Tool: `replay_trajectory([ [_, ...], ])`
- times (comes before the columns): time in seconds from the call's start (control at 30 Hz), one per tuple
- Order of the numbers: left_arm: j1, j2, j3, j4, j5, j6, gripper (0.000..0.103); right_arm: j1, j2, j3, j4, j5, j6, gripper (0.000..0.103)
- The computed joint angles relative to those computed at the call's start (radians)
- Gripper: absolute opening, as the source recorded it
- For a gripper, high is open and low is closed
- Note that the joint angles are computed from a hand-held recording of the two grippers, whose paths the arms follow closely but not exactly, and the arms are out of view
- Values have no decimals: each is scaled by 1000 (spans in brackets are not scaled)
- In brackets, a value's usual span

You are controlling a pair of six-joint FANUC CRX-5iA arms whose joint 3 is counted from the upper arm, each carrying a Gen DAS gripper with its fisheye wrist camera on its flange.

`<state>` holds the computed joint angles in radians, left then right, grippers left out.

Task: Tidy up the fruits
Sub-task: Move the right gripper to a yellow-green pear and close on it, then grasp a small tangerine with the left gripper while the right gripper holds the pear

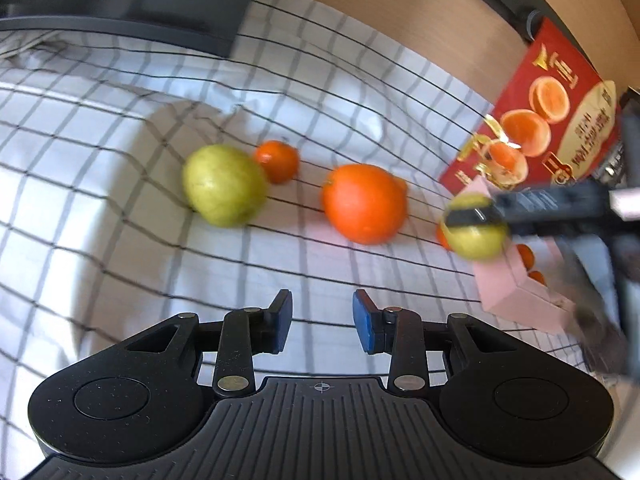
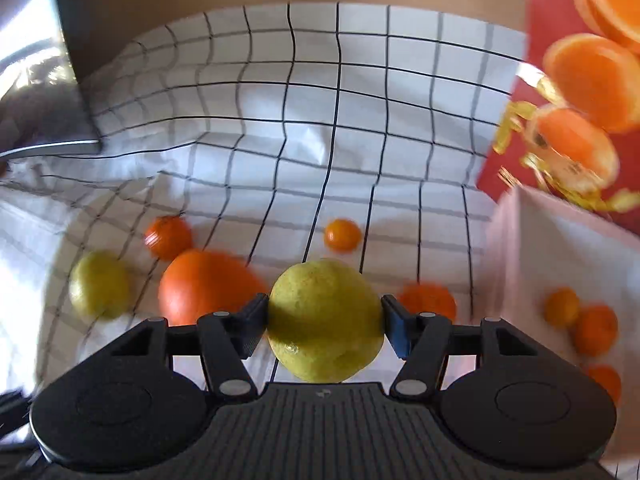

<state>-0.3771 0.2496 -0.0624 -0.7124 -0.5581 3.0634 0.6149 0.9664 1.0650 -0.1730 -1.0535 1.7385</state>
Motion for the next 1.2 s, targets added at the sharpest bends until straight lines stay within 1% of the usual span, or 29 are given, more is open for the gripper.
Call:
replay_trajectory([
  [0.07,1,26,34,23,12,-46,37,-27,-117,-176,-63,55,54,61],
  [0.17,5,74,97,80,32,-174,37,-64,-242,-368,-119,103,109,61],
  [0.2,8,89,117,102,42,-226,37,-72,-280,-434,-120,131,119,61],
  [0.23,13,112,147,140,55,-314,37,-77,-311,-494,-113,165,126,61],
  [0.3,21,155,211,177,64,-458,37,-77,-368,-627,-55,270,121,61],
  [0.33,23,175,248,177,53,-498,37,-78,-383,-677,-25,318,107,61],
  [0.4,31,239,365,180,-23,-567,37,-85,-401,-739,13,374,79,61],
  [0.43,41,273,421,206,-64,-616,37,-95,-406,-760,17,392,69,61],
  [0.5,78,368,569,318,-179,-772,37,-117,-413,-788,2,427,54,61],
  [0.57,99,458,715,365,-294,-842,37,-135,-408,-792,-20,445,44,61],
  [0.63,113,542,844,399,-388,-910,38,-145,-409,-809,-31,482,44,61],
  [0.7,118,640,1003,407,-515,-962,38,-151,-414,-828,-60,528,82,61],
  [0.77,122,706,1104,412,-592,-994,38,-152,-421,-856,-57,577,95,61],
  [0.87,128,760,1187,428,-636,-1021,39,-155,-424,-865,-72,594,116,61],
  [0.9,128,766,1196,423,-641,-1020,43,-156,-425,-864,-80,594,126,61],
  [0.97,126,794,1245,407,-670,-1020,43,-157,-424,-859,-88,588,133,61],
  [1.07,126,804,1258,391,-683,-1015,43,-160,-424,-852,-99,574,144,61],
  [1.1,125,812,1271,386,-699,-1017,42,-160,-424,-852,-97,571,142,61],
  [1.13,126,822,1286,388,-717,-1019,40,-159,-426,-854,-94,571,138,61],
  [1.2,133,814,1259,399,-709,-1005,36,-157,-429,-861,-90,575,130,61],
])
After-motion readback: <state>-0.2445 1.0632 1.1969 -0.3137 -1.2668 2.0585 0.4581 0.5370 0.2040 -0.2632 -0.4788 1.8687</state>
